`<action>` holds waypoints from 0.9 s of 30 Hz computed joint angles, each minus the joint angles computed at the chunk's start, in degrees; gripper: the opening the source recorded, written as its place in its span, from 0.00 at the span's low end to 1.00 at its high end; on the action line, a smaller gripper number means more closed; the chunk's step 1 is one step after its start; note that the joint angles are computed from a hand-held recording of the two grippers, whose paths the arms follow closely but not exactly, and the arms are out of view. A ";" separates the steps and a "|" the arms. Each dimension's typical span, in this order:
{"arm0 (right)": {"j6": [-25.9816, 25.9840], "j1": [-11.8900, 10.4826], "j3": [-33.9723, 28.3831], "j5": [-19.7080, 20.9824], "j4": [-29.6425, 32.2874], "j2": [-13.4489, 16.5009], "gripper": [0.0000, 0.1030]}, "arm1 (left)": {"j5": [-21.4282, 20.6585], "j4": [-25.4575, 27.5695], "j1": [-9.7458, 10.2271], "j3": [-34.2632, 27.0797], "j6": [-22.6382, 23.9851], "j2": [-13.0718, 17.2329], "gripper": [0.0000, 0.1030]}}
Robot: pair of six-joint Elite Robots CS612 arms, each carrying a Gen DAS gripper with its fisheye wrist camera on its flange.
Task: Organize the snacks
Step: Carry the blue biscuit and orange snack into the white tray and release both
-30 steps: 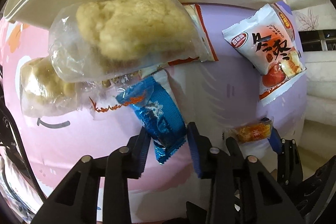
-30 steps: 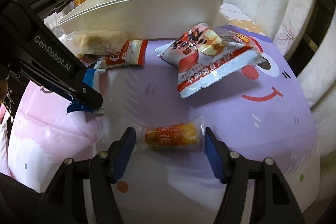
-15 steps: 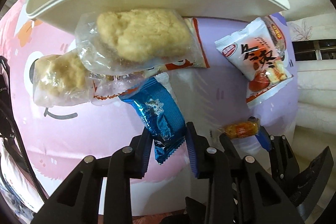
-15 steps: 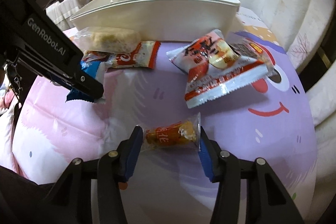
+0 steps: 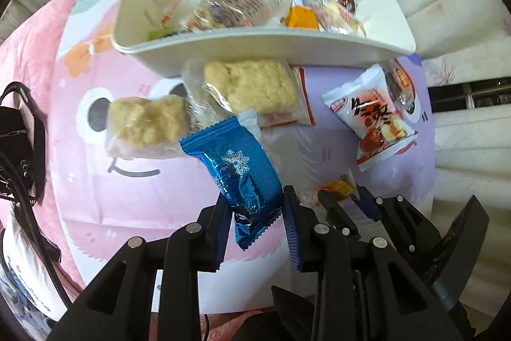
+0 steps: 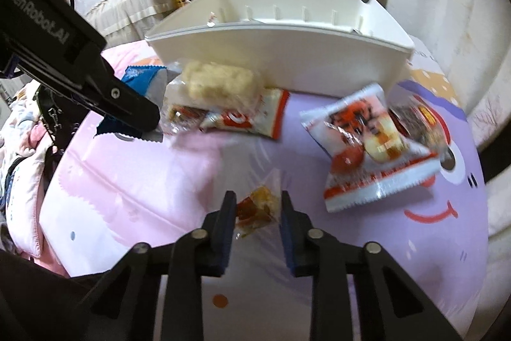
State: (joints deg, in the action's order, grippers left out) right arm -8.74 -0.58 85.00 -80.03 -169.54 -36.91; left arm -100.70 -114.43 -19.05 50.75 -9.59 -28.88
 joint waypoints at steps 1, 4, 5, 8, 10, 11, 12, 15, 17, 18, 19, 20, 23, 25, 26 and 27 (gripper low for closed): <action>-0.51 -0.01 -0.51 0.53 0.56 0.09 0.21 | 0.26 -0.38 -0.08 0.33 -0.33 -0.24 0.28; -2.19 -0.09 -1.64 2.57 1.70 0.31 0.20 | 0.48 -0.87 0.37 0.66 -0.65 -1.03 0.28; -2.60 -0.12 -1.89 3.34 2.15 0.29 0.19 | 0.57 -0.91 0.48 0.66 -0.97 -1.29 0.28; -4.32 -0.07 -2.84 5.21 3.53 0.18 0.19 | 1.43 -2.45 0.56 1.18 -1.77 -2.01 0.28; -5.59 -0.05 -3.58 5.95 4.36 0.19 0.19 | 2.37 -2.90 0.74 1.10 -2.01 -2.38 0.28; -6.18 -0.04 -4.12 6.31 4.83 0.25 0.19 | 2.99 -2.78 0.84 0.93 -2.15 -2.55 0.28; -6.71 0.02 -4.42 6.54 5.02 0.21 0.19 | 3.17 -2.74 0.98 0.78 -2.22 -2.67 0.28; -7.98 0.18 -4.93 6.80 5.31 -0.10 0.19 | 3.64 -2.99 1.29 0.09 -2.42 -2.82 0.28; -8.27 0.20 -5.53 7.02 5.27 -0.21 0.19 | 3.85 -3.13 1.53 -0.66 -1.99 -2.78 0.28; -8.27 0.21 -5.81 7.18 5.16 -0.26 0.19 | 4.00 -3.13 1.62 -1.06 -1.79 -2.69 0.28; -8.20 0.21 -6.17 7.23 5.17 -0.32 0.19 | 4.10 -2.99 1.72 -1.68 -1.48 -2.50 0.28; -8.06 0.22 -6.56 7.25 5.18 -0.36 0.19 | 4.09 -3.04 1.86 -2.34 -1.26 -2.29 0.28; -7.78 0.29 -8.17 6.81 4.31 -0.22 0.19 | 4.08 -2.81 2.17 -4.69 -0.33 -1.36 0.28; -7.44 0.34 -9.42 6.21 3.43 0.02 0.19 | 4.26 -2.36 2.33 -6.73 0.47 -0.52 0.28; -7.15 0.32 -10.06 6.01 3.22 0.18 0.20 | 4.30 -2.05 2.40 -7.81 0.87 -0.05 0.28; -6.82 0.30 -10.79 5.76 2.88 0.39 0.20 | 4.33 -1.83 2.47 -8.80 1.22 0.38 0.28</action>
State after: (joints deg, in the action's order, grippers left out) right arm -15.56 -0.28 74.21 -74.27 -166.66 -36.51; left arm -96.38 -116.26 -16.58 41.95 -8.37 -28.49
